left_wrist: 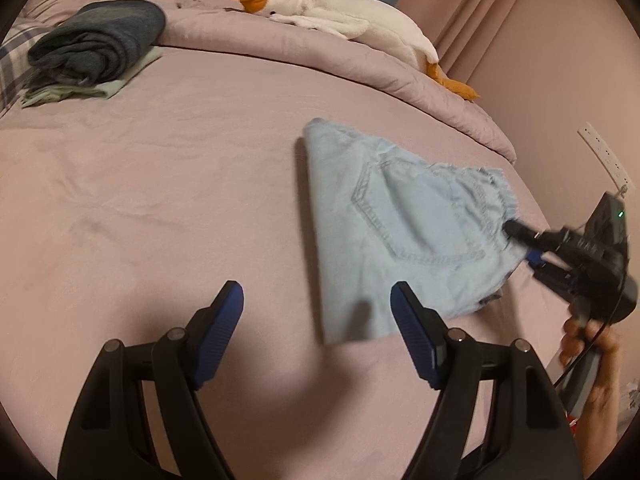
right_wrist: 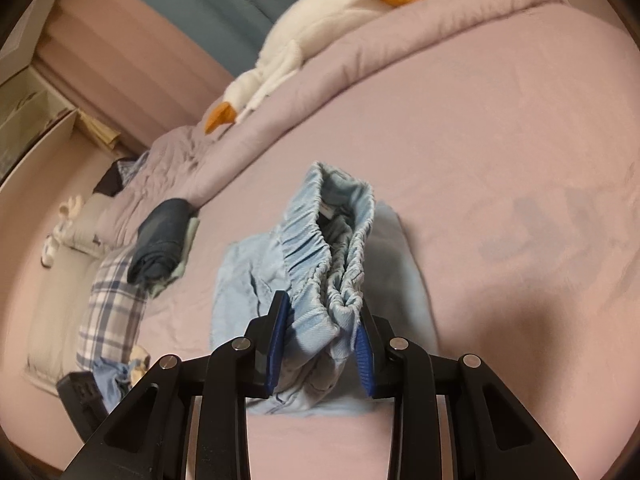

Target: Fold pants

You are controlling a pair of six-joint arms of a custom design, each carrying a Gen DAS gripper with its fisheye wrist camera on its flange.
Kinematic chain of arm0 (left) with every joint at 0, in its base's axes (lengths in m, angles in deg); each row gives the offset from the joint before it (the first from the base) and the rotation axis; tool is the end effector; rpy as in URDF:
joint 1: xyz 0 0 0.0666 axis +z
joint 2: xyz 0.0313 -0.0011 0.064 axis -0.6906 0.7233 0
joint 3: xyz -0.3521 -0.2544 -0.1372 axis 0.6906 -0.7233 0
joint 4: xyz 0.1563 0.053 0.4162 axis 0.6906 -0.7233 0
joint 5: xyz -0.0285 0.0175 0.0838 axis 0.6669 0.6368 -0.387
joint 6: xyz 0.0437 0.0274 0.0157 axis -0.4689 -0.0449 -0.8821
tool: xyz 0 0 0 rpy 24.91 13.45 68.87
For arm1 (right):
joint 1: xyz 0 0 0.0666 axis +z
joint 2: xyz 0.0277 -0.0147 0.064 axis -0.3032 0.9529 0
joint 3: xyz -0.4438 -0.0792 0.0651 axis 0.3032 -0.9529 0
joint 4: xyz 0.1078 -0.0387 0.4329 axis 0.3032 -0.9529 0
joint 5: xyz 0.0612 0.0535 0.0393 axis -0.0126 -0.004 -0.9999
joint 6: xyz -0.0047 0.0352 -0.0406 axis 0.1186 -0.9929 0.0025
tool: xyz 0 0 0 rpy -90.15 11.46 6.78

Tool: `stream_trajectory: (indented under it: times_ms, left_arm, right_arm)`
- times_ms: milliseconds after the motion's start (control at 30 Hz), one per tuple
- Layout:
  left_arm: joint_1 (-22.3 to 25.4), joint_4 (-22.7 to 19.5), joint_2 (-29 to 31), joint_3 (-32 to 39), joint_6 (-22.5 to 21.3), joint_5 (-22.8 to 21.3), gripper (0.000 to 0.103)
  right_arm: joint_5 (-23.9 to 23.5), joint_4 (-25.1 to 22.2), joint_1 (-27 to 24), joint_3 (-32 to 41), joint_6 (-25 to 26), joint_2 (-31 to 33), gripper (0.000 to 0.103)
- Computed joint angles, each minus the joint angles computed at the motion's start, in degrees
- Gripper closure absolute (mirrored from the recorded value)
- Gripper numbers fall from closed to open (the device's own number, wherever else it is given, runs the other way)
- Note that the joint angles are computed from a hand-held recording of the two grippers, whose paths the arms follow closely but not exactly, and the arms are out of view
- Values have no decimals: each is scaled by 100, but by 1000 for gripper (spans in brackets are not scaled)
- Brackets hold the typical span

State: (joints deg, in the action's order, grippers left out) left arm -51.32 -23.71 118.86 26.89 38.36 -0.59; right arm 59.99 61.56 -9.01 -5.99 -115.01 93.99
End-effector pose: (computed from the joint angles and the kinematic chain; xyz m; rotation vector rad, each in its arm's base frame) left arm 0.5851 -0.0892 0.3288 0.0248 2.4334 -0.5065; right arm 0.6032 0.1030 0.3391 0.3629 2.3029 0.7803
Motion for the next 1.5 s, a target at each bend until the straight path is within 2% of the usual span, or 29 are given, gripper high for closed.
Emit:
stream_trajectory:
  times_ms: [167, 300, 400, 467, 533, 633, 700, 800, 933, 1033, 1100, 1200, 1300, 1433, 1500]
  left_arm:
    - [-134, -117, 319, 520, -34, 52, 34]
    - [-208, -296, 650, 1032, -182, -13, 43]
    - [-229, -555, 1015, 1536, -196, 69, 60]
    - [-250, -706, 1246, 1844, -215, 32, 74]
    - [-270, -891, 1491, 2164, -284, -51, 80]
    - [-292, -1022, 1762, 2507, -346, -201, 82]
    - [-295, -1254, 1986, 2802, -366, -225, 83]
    - [-302, -2125, 2487, 3444, -549, -185, 83]
    - [-278, -2053, 2540, 3477, -598, -123, 82]
    - [-289, -1946, 2381, 3282, -639, -240, 82]
    - [-311, -1778, 2180, 3024, -680, -323, 82]
    - [-330, -1487, 1801, 2431, -678, -193, 83]
    - [-380, -1156, 1430, 1807, -818, -346, 83]
    - [-467, -937, 1127, 1268, -1063, -603, 83]
    - [-469, -856, 1007, 1103, -1054, -585, 83]
  right_arm:
    - [20, -253, -23, 97, 47, 257, 71]
    - [-286, -101, -124, 22, -130, 375, 71]
    - [-579, 92, -211, -43, -276, 439, 71]
    - [-634, 160, -224, -70, -272, 445, 71]
    - [-642, 178, -221, -68, -210, 450, 71]
    - [-695, 222, -250, -85, -159, 463, 71]
    - [-719, 259, -271, -100, -133, 474, 71]
    - [-719, 282, -282, -120, -58, 475, 72]
    - [-757, 409, -296, -189, -82, 472, 72]
    - [-668, 371, -266, -196, -43, 451, 73]
    - [-603, 330, -239, -187, -43, 441, 72]
    - [-541, 353, -205, -199, -134, 423, 72]
    - [-435, 364, -161, -211, -180, 407, 72]
    - [-221, 226, -85, -165, -125, 387, 72]
    - [-183, 189, -72, -144, -139, 391, 72]
